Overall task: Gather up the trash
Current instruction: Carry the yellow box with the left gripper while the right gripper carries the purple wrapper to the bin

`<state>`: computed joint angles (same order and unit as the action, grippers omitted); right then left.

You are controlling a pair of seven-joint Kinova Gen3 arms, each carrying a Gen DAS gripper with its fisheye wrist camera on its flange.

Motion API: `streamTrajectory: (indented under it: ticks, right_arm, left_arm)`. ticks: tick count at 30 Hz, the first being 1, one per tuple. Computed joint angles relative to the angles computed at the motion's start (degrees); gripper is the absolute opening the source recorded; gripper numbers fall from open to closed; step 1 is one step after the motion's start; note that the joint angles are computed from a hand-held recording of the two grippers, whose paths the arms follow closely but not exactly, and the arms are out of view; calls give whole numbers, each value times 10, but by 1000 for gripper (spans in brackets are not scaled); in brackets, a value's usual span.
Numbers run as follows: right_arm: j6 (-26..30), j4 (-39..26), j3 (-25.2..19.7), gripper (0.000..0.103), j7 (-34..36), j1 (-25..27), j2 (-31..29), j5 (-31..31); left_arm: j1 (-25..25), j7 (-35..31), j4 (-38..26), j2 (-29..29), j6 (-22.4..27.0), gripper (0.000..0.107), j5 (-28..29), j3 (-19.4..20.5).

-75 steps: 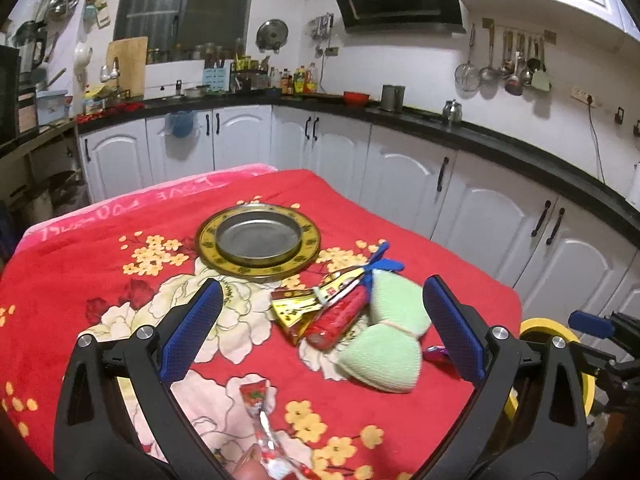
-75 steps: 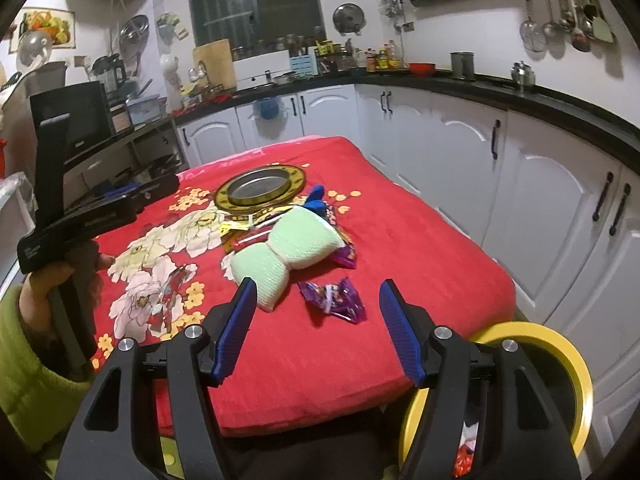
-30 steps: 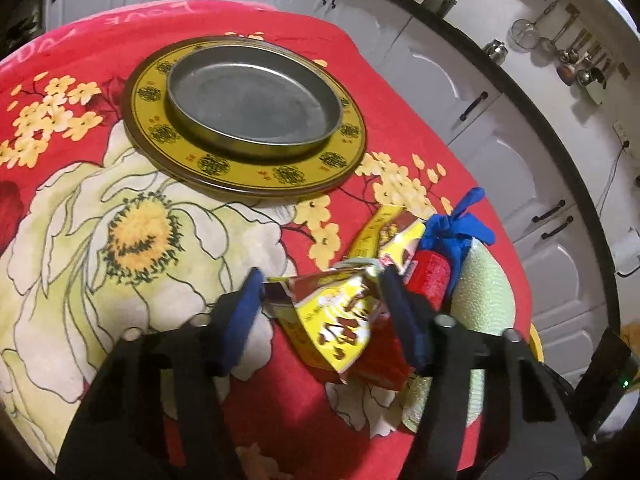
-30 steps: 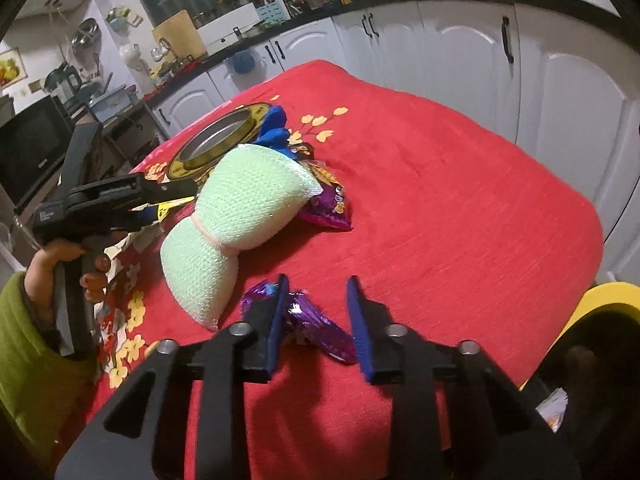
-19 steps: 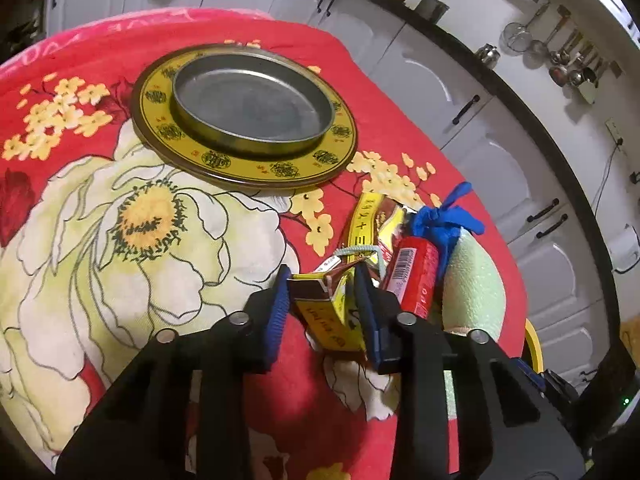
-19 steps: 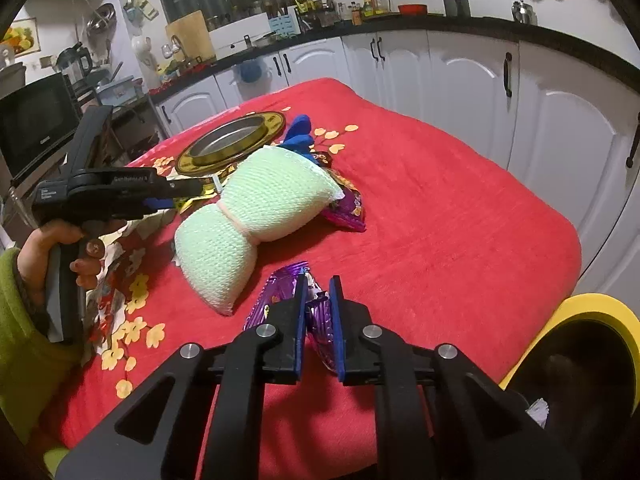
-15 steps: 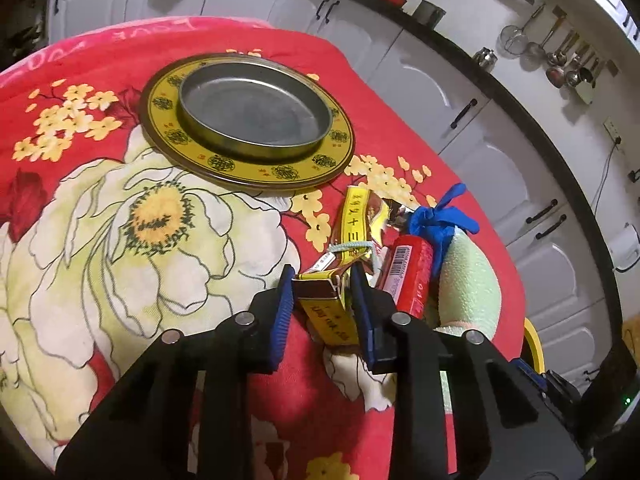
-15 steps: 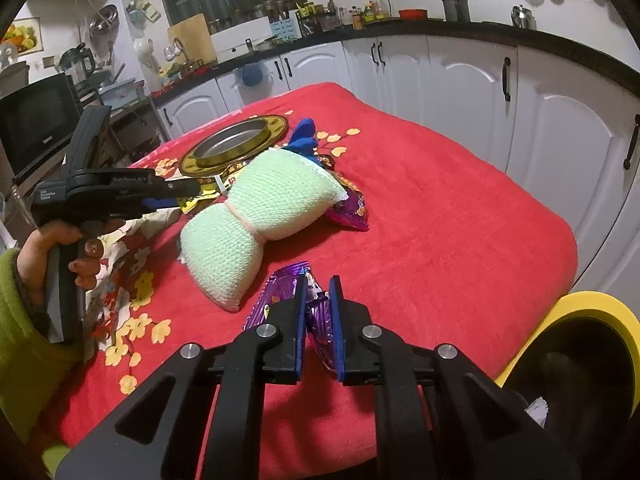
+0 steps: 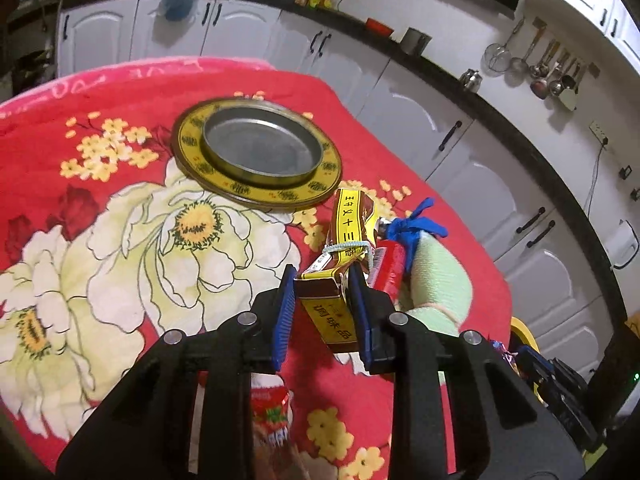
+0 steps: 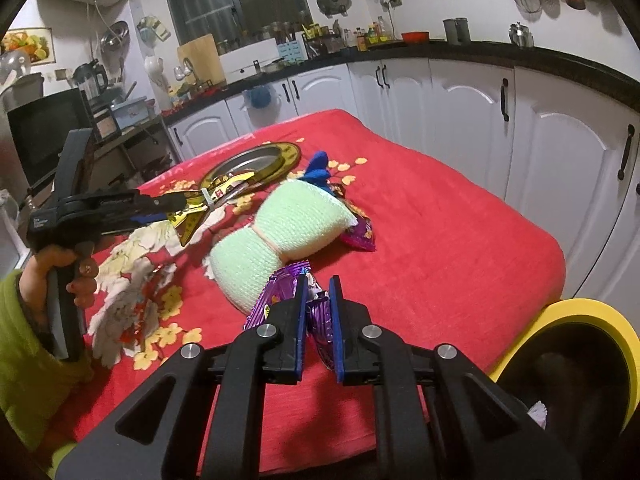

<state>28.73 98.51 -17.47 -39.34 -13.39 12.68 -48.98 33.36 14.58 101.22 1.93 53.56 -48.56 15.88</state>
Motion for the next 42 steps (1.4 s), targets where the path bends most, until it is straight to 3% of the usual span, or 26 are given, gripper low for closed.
streamTrajectory:
  ticks: [11, 21, 30, 42]
  right_arm:
    - [12, 19, 1, 10, 81, 12, -30, -80]
    - [29, 39, 43, 10, 145, 4, -65, -154]
    - [34, 62, 86, 10, 182, 12, -99, -210]
    - [24, 97, 132, 10, 220, 17, -140, -251]
  left_arm:
    - [57, 24, -42, 14, 82, 20, -66, 30]
    - [118, 24, -88, 40, 135, 20, -105, 25]
    - [165, 5, -130, 72, 159, 20, -124, 12]
    - [218, -18, -184, 116, 149, 20, -135, -20]
